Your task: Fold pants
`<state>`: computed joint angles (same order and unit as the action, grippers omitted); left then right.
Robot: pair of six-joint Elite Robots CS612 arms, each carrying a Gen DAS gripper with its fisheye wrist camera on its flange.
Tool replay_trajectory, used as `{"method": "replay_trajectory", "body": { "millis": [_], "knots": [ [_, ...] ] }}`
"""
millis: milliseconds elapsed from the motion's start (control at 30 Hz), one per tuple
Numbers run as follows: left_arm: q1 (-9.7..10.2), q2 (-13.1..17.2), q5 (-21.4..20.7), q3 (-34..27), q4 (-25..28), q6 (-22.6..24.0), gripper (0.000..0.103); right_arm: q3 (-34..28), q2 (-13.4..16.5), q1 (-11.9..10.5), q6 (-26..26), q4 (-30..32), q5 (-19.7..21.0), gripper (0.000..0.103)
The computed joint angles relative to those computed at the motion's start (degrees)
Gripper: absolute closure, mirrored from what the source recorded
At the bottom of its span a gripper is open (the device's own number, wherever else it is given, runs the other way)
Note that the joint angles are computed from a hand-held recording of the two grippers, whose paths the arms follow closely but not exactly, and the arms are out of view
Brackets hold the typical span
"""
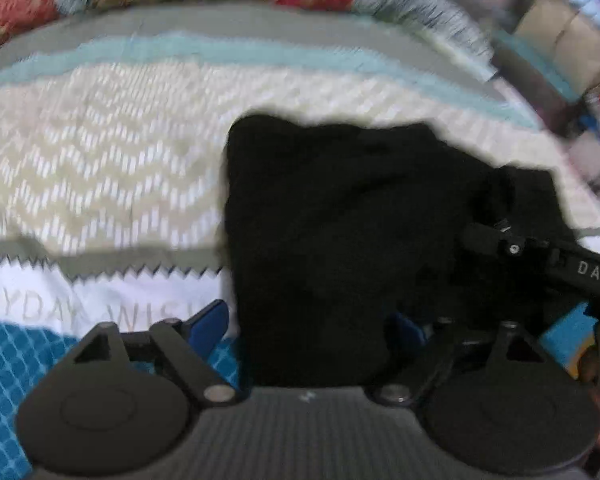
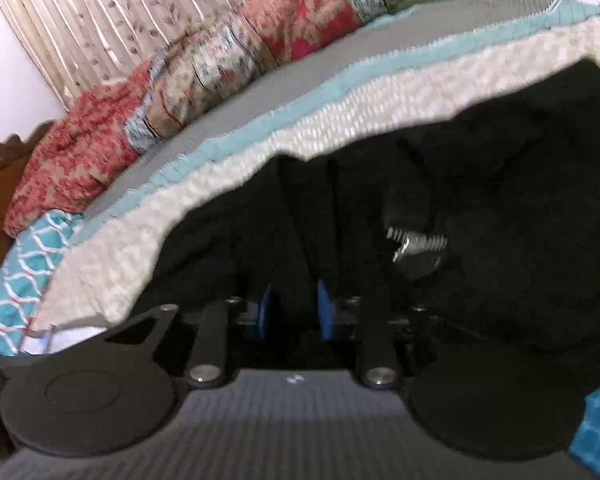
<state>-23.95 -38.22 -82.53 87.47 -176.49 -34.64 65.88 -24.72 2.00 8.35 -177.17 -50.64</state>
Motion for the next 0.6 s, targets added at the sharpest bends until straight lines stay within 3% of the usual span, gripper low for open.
{"method": "replay_trajectory", "body": {
  "millis": [33, 100, 200, 233, 333, 433, 533, 600],
  "knots": [
    [-0.28, -0.68, 1.12, 0.95, -2.02, 0.85, 0.015, 0.48, 0.11, -0.88, 3.01, -4.47, 0.65, 0.059],
    [-0.75, -1.74, 3.47, 2.5, -5.85, 1.7, 0.012, 2.96, -0.59, -2.29, 7.5, -11.97, -1.98, 0.051],
    [-0.62, -2.21, 3.57, 2.51, -9.73, 2.16, 0.012, 5.64, -1.36, -4.33, 10.87, -18.4, -10.0, 0.049],
    [-0.6, -2.01, 3.44, 1.77, -9.97, 2.24, 0.012, 6.11, -1.41, -4.96, 12.03, -19.59, -12.89, 0.044],
    [-0.25, -0.54, 0.17, -2.2, -8.53, 2.76, 0.014, 6.34, -1.0, -6.08, 15.18, -19.89, -18.59, 0.035],
    [-0.64, 1.34, -3.29, -7.04, -4.93, 5.52, 0.017, 5.74, -0.27, -6.82, 15.87, -17.26, -20.74, 0.033],
    [-1.43, 2.96, -6.7, -11.53, -0.88, 8.85, 0.018, 4.98, 0.49, -7.09, 17.13, -14.09, -20.02, 0.032],
    [-1.91, 4.35, -8.66, -15.21, 2.27, 10.71, 0.017, 4.82, 0.84, -7.42, 18.12, -12.87, -17.17, 0.033]
  ]
}}
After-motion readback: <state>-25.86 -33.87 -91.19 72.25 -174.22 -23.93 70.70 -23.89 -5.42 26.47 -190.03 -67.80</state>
